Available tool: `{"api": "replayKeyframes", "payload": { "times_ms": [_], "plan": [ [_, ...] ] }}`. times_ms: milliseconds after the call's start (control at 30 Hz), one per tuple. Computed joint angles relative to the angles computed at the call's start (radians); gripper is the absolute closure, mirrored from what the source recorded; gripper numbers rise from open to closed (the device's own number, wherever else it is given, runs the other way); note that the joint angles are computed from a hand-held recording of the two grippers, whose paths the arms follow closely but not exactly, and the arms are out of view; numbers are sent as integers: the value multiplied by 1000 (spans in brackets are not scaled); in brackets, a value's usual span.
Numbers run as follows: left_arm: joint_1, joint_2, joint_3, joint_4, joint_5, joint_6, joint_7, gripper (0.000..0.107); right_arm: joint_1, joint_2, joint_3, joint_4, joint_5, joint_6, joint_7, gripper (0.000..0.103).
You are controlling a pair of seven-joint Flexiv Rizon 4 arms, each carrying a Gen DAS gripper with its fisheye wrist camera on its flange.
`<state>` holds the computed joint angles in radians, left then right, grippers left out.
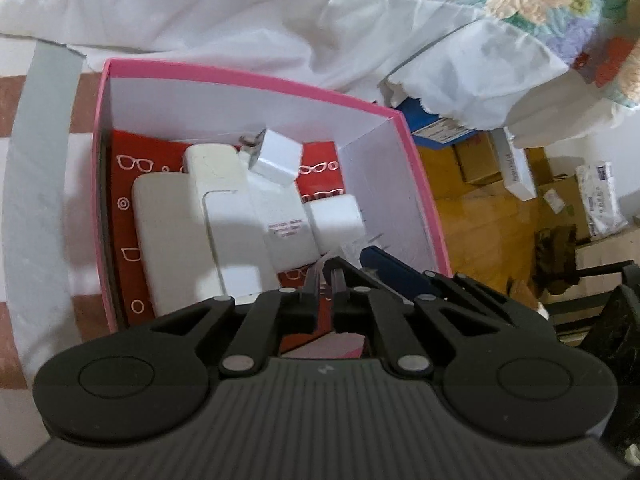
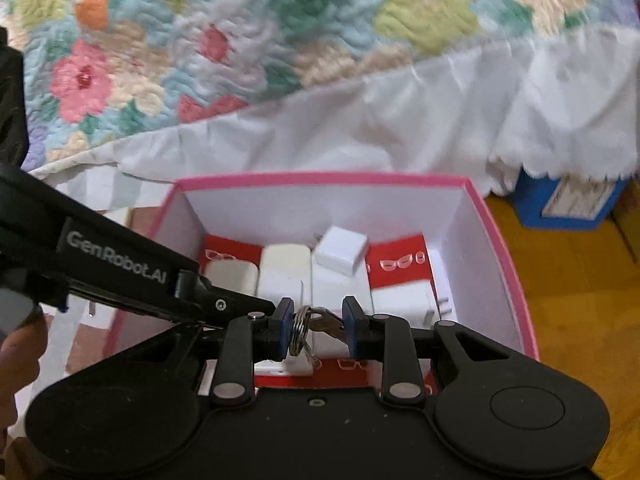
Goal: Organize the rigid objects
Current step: 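Release the keys in the box and return the left gripper to the cream power bank, then grasp the key ring attached to the cream power bank with the left gripper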
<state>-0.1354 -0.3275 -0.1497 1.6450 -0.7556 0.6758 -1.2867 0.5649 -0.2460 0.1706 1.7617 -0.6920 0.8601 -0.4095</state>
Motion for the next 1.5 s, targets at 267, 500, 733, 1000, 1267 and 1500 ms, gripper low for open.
{"api": "replayKeyframes", "payload": {
  "times_ms": [267,500,733,1000,1267,1500],
  "plan": [
    [29,79,39,12,72,-21,96,66,-5,39,18,23,-10,85,53,47],
    [97,159,110,6,141,-74,188,55,26,-6,91,-75,162,224,-236,38],
    [169,189,167,52,179,-59,277,46,106,-134,110,-218,257,299,-517,31],
    [222,149,185,177,161,73,341,43,201,-314,43,-363,301,268,-641,29],
    [229,44,146,215,146,263,486,46,248,-448,-44,-432,224,306,-623,30],
    [251,-16,88,222,162,378,536,82,272,-516,-104,-479,195,296,-538,30]
  ]
}}
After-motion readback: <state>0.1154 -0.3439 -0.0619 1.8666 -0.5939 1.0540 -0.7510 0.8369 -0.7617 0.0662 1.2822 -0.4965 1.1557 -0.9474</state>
